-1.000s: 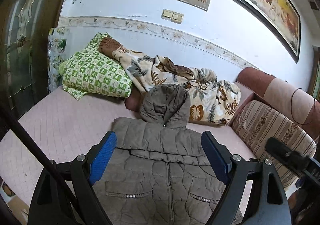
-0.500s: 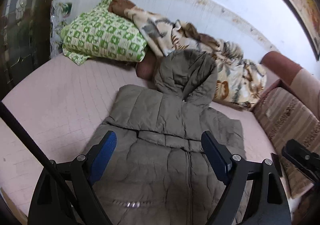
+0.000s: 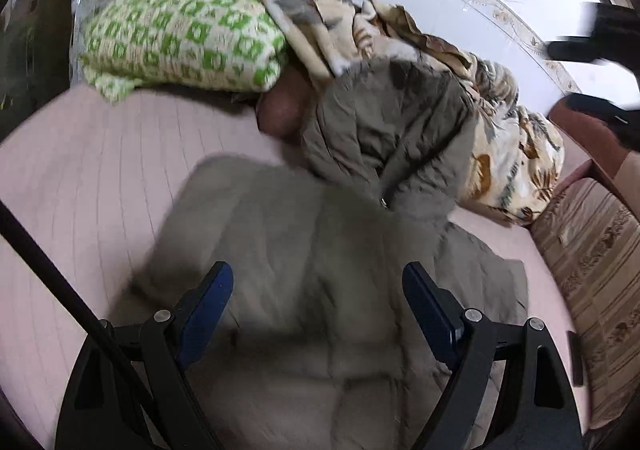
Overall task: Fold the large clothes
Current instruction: 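Move the right tool down onto the hood of the jacket, then close the right tool on the hood rim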
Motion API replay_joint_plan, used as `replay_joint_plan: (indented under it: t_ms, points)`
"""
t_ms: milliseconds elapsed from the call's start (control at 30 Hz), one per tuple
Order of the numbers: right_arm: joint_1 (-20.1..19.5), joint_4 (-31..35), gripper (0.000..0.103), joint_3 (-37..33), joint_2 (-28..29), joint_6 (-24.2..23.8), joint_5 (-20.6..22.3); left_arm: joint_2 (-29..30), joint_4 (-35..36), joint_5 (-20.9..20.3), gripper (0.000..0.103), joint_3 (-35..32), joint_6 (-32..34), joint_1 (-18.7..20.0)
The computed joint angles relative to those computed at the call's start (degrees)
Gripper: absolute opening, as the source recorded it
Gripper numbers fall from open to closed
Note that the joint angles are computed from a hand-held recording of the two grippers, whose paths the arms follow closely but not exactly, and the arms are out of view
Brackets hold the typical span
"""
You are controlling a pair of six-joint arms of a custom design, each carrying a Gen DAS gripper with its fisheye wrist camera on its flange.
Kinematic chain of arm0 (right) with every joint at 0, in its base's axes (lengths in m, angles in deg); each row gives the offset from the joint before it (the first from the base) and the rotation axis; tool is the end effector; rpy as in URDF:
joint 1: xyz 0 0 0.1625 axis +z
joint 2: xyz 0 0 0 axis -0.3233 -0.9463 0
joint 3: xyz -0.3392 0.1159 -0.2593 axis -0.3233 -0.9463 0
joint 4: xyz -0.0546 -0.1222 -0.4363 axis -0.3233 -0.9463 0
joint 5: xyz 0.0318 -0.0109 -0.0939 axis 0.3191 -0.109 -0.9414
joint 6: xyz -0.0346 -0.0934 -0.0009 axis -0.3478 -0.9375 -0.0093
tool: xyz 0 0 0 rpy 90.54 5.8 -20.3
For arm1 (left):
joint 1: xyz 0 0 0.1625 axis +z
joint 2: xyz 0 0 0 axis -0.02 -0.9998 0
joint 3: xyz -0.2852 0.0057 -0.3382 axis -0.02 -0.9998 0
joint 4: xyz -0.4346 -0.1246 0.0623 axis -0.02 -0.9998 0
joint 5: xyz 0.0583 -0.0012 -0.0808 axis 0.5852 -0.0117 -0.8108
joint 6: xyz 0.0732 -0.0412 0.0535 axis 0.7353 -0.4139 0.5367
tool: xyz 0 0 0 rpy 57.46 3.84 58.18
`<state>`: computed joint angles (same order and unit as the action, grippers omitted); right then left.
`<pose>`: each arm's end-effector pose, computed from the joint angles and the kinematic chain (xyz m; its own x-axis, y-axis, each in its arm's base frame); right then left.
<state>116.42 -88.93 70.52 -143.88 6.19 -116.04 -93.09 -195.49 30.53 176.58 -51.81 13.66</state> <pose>0.1461 -0.4017 0.4941 -0.8660 -0.0046 0.5000 -0.3881 0.6366 -0.6664 -0.4573 -0.3206 -0.0372 -0.8852 -0.0150 -0.4651 0.3449 0.6498 -0.6773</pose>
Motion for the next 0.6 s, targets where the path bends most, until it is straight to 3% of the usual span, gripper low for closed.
replay_joint_plan:
  t_ms: [167, 300, 500, 567, 600]
  points:
    - [-1.47, -6.33, 0.063, -10.11, 15.81, 0.53, -3.73, -1.87, 0.46, 4.29, 0.086, 1.1, -0.06, 2.16]
    - [-3.37, -10.45, 0.064, -15.29, 23.09, 2.19, -4.2, -2.61, -6.91, 1.37, 0.086, 3.16, 0.36, 3.64]
    - [-4.28, -12.08, 0.063, -21.06, 30.84, 3.46, -7.34, -1.46, -4.72, 2.9, 0.086, 1.92, 1.72, 3.29]
    - [-4.07, -10.92, 0.005, -22.57, 32.89, 1.46, -10.51, -1.18, -6.16, 2.53, 0.086, 1.94, 2.81, 3.53]
    - [-4.14, -11.4, 0.005, -22.54, 33.29, 0.78, -11.46, -1.1, -6.08, 2.58, 0.086, 1.82, 3.01, 3.67]
